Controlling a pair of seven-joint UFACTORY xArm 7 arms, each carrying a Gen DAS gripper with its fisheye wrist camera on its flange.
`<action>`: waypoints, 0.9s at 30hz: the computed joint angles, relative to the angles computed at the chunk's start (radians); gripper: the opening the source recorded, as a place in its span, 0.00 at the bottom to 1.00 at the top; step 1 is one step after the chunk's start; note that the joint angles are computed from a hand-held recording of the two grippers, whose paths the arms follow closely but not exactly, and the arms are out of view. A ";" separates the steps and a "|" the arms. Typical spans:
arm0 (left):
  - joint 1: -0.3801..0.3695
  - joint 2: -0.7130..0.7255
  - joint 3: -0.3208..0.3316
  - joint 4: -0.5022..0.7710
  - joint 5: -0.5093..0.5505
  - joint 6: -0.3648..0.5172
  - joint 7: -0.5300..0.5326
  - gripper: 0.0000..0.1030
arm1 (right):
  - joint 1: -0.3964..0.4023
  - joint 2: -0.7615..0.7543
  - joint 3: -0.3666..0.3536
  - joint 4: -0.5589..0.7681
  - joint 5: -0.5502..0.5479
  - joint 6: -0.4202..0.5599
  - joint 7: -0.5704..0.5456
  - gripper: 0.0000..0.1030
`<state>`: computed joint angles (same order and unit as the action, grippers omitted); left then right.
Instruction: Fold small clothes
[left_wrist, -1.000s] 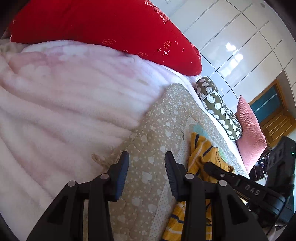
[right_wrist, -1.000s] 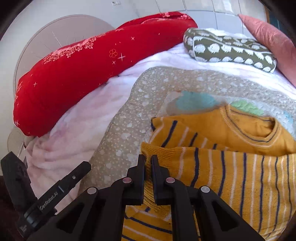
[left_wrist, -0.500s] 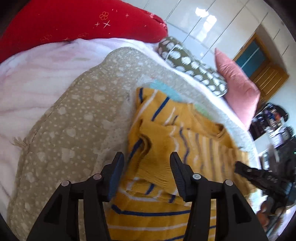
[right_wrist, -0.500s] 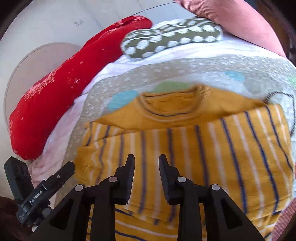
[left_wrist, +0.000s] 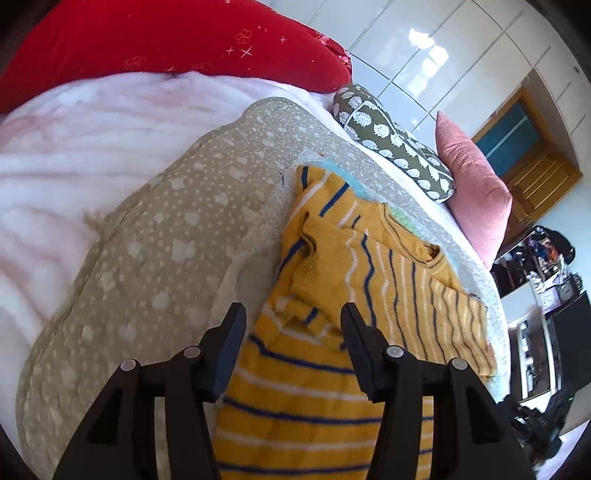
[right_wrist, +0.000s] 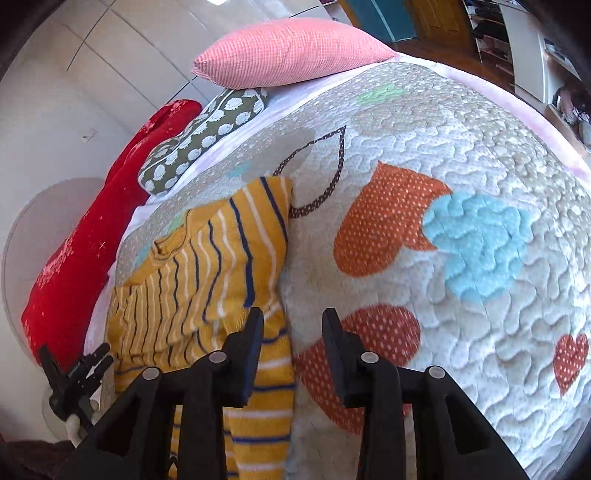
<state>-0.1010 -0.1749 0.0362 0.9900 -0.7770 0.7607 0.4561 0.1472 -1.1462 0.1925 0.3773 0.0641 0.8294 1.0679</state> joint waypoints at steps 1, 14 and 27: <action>0.007 -0.039 0.015 -0.028 -0.012 0.039 0.014 0.51 | 0.029 -0.030 0.004 -0.018 0.015 0.009 -0.001 0.45; 0.104 -0.585 0.147 -0.428 0.297 0.308 -0.020 0.64 | 0.408 -0.238 0.248 -0.103 0.153 0.059 0.162 0.47; 0.048 -0.808 0.102 -0.624 0.361 0.325 -0.081 0.73 | 0.481 -0.021 0.418 0.008 0.033 0.061 0.377 0.52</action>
